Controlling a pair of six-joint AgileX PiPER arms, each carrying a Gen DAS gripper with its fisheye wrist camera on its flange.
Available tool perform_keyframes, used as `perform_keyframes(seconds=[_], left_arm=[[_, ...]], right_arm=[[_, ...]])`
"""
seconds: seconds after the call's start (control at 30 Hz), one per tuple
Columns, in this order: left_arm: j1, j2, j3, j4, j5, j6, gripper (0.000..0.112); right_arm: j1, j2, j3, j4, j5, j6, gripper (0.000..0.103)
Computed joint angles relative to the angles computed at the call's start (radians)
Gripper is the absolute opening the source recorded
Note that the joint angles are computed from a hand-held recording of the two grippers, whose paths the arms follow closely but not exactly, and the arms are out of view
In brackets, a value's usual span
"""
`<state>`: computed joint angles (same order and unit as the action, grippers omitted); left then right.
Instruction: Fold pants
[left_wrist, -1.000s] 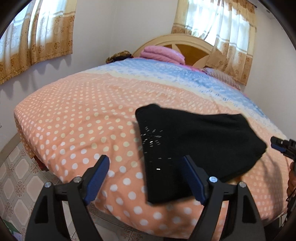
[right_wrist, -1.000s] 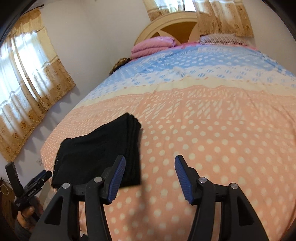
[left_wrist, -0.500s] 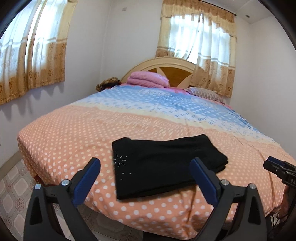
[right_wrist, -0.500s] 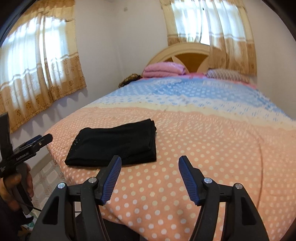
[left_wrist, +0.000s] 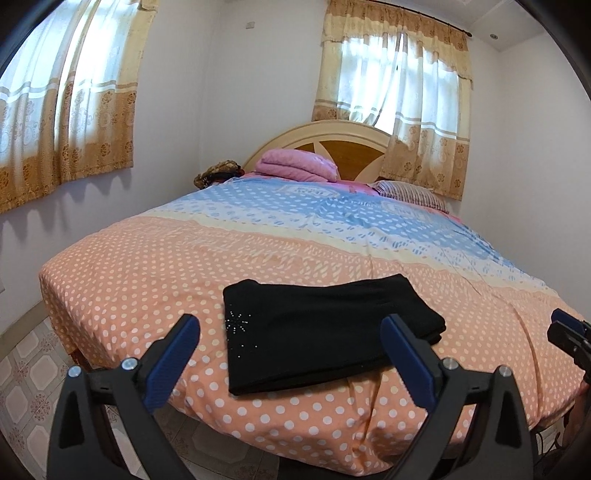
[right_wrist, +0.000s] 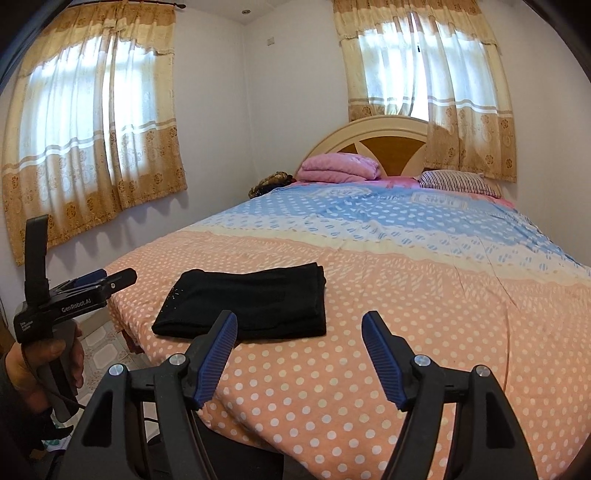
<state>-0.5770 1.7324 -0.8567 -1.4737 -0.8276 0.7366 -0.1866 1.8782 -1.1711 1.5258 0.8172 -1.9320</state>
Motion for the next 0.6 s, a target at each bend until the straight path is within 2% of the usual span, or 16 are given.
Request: perform_keyframes(seconds=[0.6], left_arm=[[-0.009, -0.002, -0.007, -0.011, -0.009, 0.006, 0.101]], right_arm=[[-0.001, -0.009, 0.026, 0.028, 0.006, -0.028, 0.072]])
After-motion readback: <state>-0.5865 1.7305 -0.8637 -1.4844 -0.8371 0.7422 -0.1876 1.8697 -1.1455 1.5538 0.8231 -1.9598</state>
